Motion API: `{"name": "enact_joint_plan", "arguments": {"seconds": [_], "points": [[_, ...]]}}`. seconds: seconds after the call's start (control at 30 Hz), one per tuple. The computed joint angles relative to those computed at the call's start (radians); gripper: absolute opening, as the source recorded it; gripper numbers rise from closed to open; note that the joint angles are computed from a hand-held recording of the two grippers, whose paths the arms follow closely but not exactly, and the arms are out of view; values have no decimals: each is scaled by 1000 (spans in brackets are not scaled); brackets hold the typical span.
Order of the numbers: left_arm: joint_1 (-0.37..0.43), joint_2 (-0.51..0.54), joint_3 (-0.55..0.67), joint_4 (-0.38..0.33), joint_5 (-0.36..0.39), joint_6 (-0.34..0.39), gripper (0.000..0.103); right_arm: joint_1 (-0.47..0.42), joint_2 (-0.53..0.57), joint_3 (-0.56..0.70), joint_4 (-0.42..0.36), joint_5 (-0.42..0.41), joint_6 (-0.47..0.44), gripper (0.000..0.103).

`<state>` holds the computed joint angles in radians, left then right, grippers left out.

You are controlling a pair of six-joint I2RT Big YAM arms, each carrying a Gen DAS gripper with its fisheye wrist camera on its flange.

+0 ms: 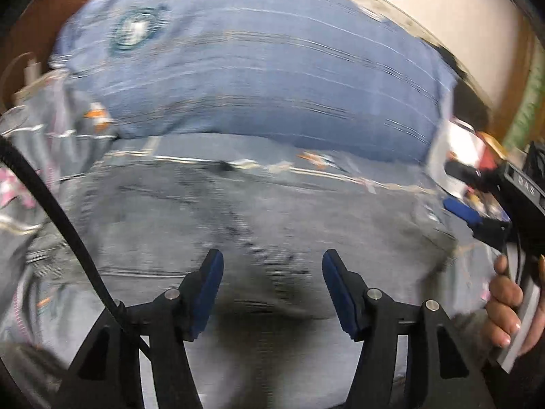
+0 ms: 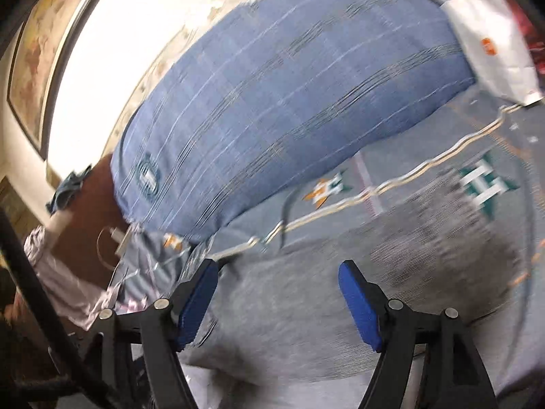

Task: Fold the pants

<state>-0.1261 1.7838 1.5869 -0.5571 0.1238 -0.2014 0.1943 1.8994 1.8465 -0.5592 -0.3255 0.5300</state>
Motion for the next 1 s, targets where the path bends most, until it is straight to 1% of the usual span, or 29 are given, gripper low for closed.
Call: {"name": "enact_joint_plan", "arguments": {"seconds": [0.07,0.1,0.17,0.23,0.27,0.3,0.33,0.4,0.47,0.53,0.57,0.6,0.63,0.77,0.87,0.97,1.0], "points": [[-22,32,56,-43,39,7,61,-27,-29,-30,18,0,37,76],[-30,43,74,-57,47,9,61,-35,-38,-40,21,0,50,76],[-48,68,120,-85,53,16,61,-57,-63,-61,8,29,74,76],[-67,96,166,-119,24,38,62,-74,-79,-81,3,56,94,76],[-81,111,190,-135,1,58,62,-84,-82,-86,-14,76,115,76],[-88,114,196,-136,-8,65,62,-89,-82,-86,-26,88,124,76],[-100,124,211,-142,-25,76,62,-93,-76,-73,-72,124,136,76],[-114,139,236,-162,-46,86,62,-95,-73,-62,-116,178,132,76],[-127,148,246,-165,-71,87,62,-100,-63,-49,-145,197,123,76],[-136,159,260,-170,-91,97,62,-105,-55,-42,-158,210,138,76],[-142,165,268,-178,-93,102,62,-108,-44,-30,-186,233,150,76],[-145,169,274,-184,-97,106,62,-110,-42,-31,-195,242,156,76],[-149,171,277,-185,-105,110,62,-118,-39,-32,-201,245,172,76],[-170,189,297,-196,-157,129,62,-142,-47,-65,-174,203,215,76],[-181,197,307,-204,-177,145,62,-146,-46,-62,-176,198,209,76],[-192,200,308,-192,-200,165,62,-147,-41,-46,-202,211,189,76],[-197,208,318,-192,-204,178,62,-150,-44,-51,-194,210,183,76]]}}
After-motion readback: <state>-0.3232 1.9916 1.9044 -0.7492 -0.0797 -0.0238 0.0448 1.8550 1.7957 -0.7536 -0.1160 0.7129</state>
